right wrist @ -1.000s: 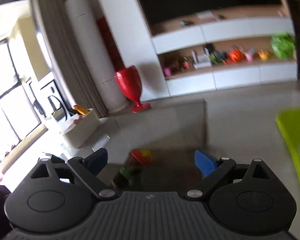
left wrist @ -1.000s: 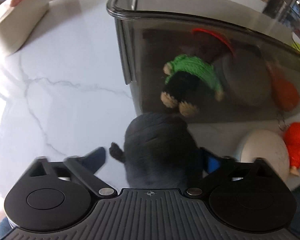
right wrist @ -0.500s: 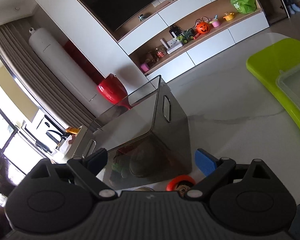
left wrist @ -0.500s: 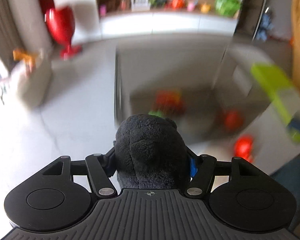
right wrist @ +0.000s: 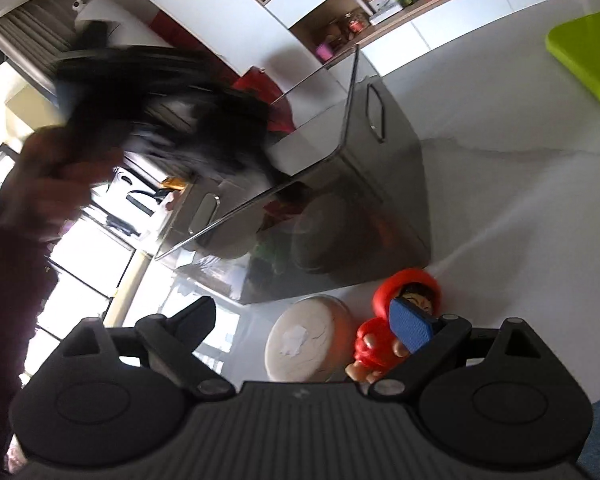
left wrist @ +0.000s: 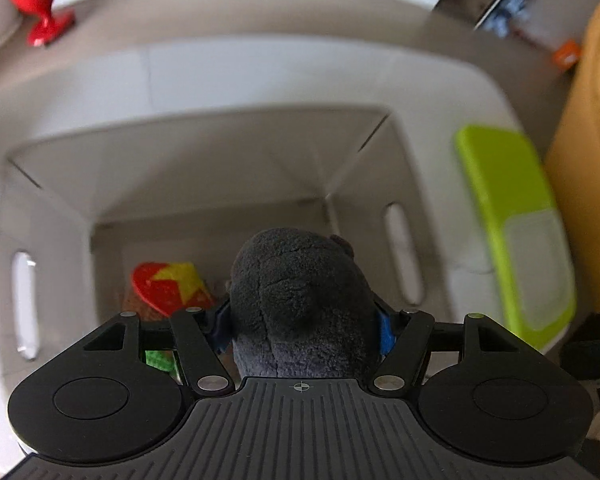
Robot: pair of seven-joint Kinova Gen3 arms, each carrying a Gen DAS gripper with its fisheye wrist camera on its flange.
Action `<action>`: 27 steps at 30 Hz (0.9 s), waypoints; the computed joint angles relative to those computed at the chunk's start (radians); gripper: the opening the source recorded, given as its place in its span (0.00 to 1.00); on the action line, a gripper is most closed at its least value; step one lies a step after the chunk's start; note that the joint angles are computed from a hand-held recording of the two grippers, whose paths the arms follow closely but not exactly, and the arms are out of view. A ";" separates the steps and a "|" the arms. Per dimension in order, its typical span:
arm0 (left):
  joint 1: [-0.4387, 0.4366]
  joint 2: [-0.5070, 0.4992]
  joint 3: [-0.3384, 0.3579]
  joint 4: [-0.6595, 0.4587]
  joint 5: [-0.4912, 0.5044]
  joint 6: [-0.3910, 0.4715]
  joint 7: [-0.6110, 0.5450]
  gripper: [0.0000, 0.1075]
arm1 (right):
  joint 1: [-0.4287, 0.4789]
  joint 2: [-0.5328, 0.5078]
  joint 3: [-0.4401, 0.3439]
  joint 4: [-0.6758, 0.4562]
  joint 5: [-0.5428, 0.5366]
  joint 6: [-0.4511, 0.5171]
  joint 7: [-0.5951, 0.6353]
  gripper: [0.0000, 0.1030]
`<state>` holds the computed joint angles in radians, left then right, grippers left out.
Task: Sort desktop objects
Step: 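Lower the black plush into the bin with left tool while right tool nears red figure, then close the right tool on the red hooded figure toy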
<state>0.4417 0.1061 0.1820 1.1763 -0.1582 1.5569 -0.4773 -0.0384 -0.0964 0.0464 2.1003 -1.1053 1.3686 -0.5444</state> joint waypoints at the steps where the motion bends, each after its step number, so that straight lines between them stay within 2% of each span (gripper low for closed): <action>1: -0.012 0.020 -0.006 -0.003 0.020 0.008 -0.009 0.65 | 0.001 0.010 0.003 -0.001 -0.004 0.010 0.006 0.92; 7: -0.040 0.123 -0.037 -0.011 0.099 0.068 -0.018 0.66 | 0.013 0.038 -0.002 0.006 -0.026 -0.010 0.034 0.92; 11: -0.053 0.123 -0.046 0.020 0.139 0.122 -0.036 0.71 | 0.021 0.039 -0.003 0.006 -0.019 -0.011 0.033 0.92; 15: -0.062 0.125 -0.054 0.038 0.140 0.141 -0.045 0.76 | 0.019 0.033 -0.009 0.007 -0.006 -0.031 0.020 0.92; 19: -0.041 0.129 -0.065 0.036 0.083 0.226 -0.034 0.77 | 0.012 0.022 -0.011 0.002 0.010 -0.031 0.009 0.92; 21: -0.077 0.088 -0.073 0.078 0.117 0.203 -0.038 0.88 | 0.005 0.010 -0.015 0.000 0.016 -0.040 0.007 0.92; 25: -0.142 -0.047 -0.081 0.127 0.194 0.104 -0.075 0.89 | -0.014 -0.011 -0.020 0.004 0.015 -0.066 -0.004 0.92; 27: -0.171 -0.116 -0.059 0.108 0.183 0.063 -0.091 0.90 | -0.025 -0.033 -0.030 0.003 0.031 -0.105 -0.037 0.92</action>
